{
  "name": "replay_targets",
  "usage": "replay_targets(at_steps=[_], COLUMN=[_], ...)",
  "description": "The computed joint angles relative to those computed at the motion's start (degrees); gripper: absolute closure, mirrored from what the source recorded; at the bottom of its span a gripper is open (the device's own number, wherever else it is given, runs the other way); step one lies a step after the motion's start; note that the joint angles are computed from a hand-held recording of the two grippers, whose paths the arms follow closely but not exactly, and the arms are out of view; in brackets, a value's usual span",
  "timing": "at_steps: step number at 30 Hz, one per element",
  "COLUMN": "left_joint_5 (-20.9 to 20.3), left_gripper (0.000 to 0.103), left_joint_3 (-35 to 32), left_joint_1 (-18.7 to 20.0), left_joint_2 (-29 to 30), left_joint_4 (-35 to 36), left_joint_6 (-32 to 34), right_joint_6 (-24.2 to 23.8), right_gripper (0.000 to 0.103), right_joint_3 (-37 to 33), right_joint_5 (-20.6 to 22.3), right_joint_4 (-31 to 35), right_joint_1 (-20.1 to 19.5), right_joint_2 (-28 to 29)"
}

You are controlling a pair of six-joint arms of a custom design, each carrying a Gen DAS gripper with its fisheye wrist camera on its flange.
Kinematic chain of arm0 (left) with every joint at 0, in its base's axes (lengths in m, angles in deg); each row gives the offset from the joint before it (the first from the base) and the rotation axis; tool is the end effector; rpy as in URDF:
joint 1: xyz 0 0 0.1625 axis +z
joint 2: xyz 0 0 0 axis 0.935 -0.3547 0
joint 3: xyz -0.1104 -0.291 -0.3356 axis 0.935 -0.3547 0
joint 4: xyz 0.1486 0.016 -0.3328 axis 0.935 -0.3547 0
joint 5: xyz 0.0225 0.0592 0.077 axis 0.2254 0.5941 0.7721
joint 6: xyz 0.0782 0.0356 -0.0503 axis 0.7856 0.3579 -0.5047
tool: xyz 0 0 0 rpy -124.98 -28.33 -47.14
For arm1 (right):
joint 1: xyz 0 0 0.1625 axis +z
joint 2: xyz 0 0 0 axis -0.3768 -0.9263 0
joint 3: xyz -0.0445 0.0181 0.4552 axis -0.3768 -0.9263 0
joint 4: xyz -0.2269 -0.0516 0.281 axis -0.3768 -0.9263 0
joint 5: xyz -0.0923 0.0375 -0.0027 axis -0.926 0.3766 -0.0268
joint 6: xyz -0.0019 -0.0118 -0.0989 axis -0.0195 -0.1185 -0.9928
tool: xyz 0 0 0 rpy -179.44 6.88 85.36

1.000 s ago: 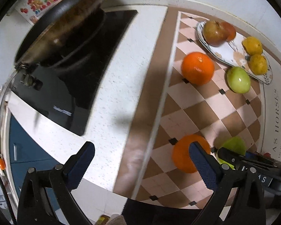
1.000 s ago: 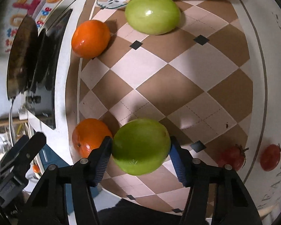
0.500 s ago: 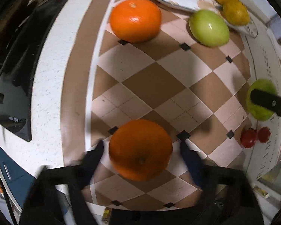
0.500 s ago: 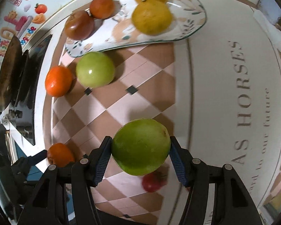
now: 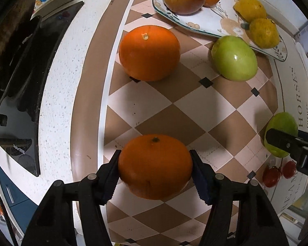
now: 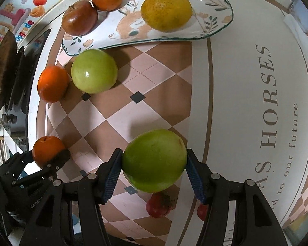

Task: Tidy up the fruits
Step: 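Place the orange on the plate with the left tool while the right tool places the green apple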

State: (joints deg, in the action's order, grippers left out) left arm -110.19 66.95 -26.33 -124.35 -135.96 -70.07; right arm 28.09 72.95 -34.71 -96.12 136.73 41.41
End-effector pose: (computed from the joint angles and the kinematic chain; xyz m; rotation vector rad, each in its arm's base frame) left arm -0.1469 -0.3912 0.2453 -0.3744 2.2891 -0.2272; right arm 0.3195 -0.4899 0.0660 0.4246 -2.5336 -0.2335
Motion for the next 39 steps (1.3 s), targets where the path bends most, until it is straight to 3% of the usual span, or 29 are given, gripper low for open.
replay_targets(at_steps=[7, 11, 18, 24, 30, 33, 39], left_joint_5=[-0.42, -0.15, -0.56, 1.2, 3.26, 1.93, -0.7], left_gripper=[0.042, 0.042, 0.042, 0.042, 0.042, 0.042, 0.042], left_joint_3=[-0.53, -1.54, -4.56, -12.92, -21.74, -27.63, -36.52], left_joint_1=[0.56, 2.02, 1.06, 2.07, 7.12, 11.32, 16.66], left_joint_2=[-0.63, -1.47, -3.66, -0.66, 7.33, 12.79, 19.53], left_joint_4=[-0.32, -1.77, -3.97, -8.64, -12.85, -13.87, -10.86], left_joint_6=[0.91, 2.7, 4.4, 11.66, 18.98, 22.39, 24.67], right_joint_6=[-0.84, 1.8, 5.14, 6.27, 4.33, 3.93, 2.22], right_gripper=[0.04, 0.04, 0.04, 0.04, 0.04, 0.04, 0.04], right_joint_3=[1.23, 2.81, 3.97, -1.92, -13.8, -21.36, -29.69], right_joint_5=[-0.81, 3.21, 10.35, 15.17, 11.93, 9.13, 6.34], right_joint_4=[-1.8, -3.77, -5.92, -6.81, -4.43, -1.44, 3.85], right_joint_1=[0.8, -0.84, -3.73, -4.42, -5.11, -5.99, -7.43], right_joint_2=[0.26, -1.07, -3.83, -4.37, -0.31, 4.1, 9.11])
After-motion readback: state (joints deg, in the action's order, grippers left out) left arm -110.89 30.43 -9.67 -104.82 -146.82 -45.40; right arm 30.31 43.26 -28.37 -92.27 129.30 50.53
